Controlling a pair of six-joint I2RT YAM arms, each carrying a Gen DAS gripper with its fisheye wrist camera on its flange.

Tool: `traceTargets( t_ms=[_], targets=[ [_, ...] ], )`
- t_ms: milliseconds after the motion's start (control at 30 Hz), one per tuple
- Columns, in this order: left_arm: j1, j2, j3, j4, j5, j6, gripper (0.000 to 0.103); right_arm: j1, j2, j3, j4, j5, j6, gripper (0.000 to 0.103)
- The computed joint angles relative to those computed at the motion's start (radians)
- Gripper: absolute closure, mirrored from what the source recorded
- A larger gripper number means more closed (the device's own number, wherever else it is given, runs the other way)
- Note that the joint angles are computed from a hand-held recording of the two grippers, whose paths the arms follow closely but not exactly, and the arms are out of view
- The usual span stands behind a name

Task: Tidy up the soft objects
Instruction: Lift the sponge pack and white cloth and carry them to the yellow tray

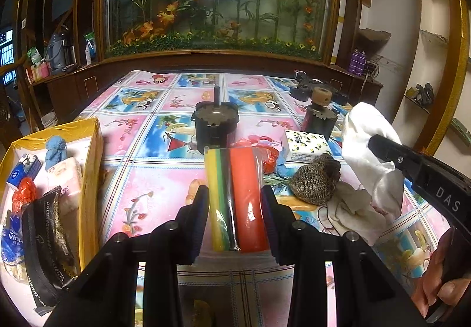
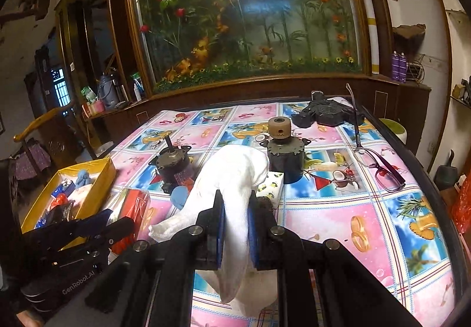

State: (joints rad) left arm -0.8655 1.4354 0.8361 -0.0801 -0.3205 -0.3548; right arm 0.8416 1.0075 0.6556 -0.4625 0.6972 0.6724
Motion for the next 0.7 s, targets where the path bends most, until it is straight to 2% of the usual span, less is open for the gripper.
traceTargets(
  t_ms=[500, 700],
  targets=[
    [-0.013, -0.018, -0.013, 0.008, -0.036, -0.002, 0.068, 0.001, 0.000, -0.005, 0.009, 0.015, -0.003, 0.089],
    [-0.013, -0.046, -0.027, 0.020, -0.050, 0.005, 0.068, -0.016, -0.093, -0.035, -0.012, 0.058, 0.053, 0.089]
  ],
)
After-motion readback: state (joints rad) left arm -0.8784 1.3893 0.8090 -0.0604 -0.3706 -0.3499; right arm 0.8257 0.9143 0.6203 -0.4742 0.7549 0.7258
